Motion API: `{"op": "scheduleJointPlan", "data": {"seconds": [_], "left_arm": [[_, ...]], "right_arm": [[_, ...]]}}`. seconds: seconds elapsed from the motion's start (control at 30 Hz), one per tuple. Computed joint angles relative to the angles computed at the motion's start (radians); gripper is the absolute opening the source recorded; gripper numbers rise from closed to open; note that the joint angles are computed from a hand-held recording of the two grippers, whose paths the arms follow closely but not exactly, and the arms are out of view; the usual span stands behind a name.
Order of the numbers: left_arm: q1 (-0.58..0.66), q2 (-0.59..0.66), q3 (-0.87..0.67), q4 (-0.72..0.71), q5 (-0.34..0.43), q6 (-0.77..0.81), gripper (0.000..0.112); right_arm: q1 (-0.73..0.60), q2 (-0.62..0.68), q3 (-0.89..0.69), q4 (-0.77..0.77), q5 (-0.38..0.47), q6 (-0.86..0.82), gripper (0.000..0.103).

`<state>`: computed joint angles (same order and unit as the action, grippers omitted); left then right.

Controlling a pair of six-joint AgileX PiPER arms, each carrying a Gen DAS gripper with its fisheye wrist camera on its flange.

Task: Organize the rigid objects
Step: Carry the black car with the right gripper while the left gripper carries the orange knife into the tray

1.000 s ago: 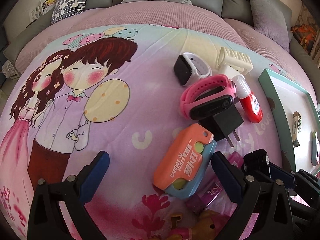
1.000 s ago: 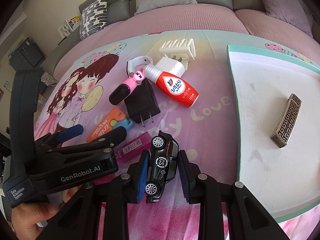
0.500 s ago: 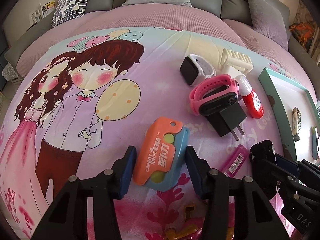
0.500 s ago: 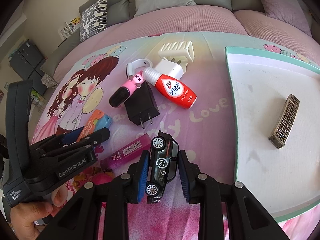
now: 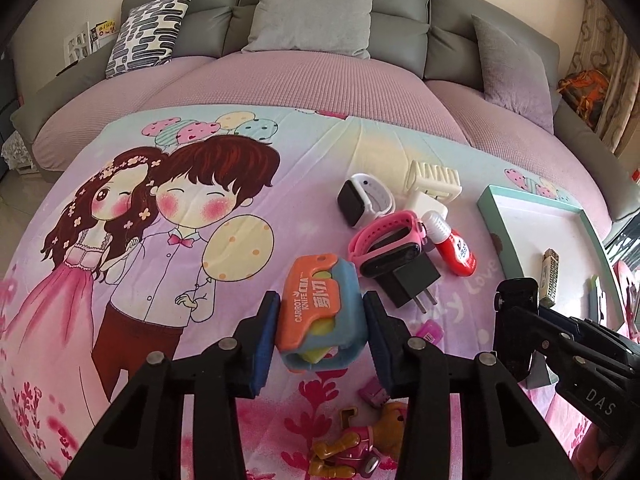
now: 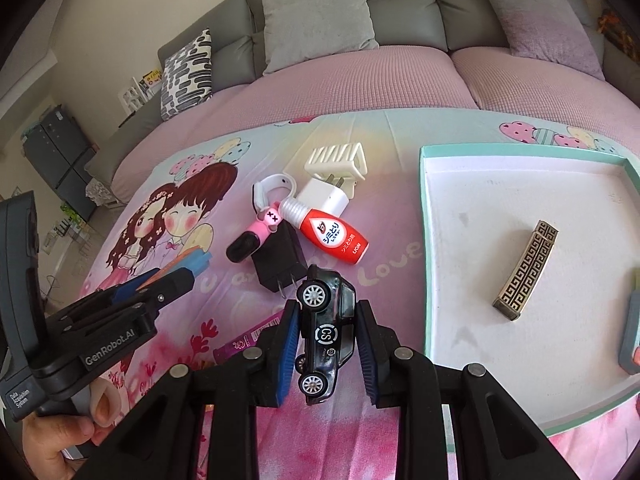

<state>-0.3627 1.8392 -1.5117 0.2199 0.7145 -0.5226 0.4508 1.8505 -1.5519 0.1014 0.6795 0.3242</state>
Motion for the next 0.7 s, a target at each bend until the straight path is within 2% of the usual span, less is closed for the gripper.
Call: {"op": "scheduleJointPlan", "data": {"seconds": [0.43, 0.7], "left_arm": [[-0.052, -0.042, -0.023, 0.000, -0.019, 0.008, 0.044], [-0.116, 0.017, -0.141, -0.023, 0.033, 0.055, 0.044]], "right_arm": [[-0.053, -0.097, 0.080, -0.092, -0.030, 0.087, 0.030], [-0.156, -0.175, 0.168, -0.151, -0.039, 0.152, 0.030]]}}
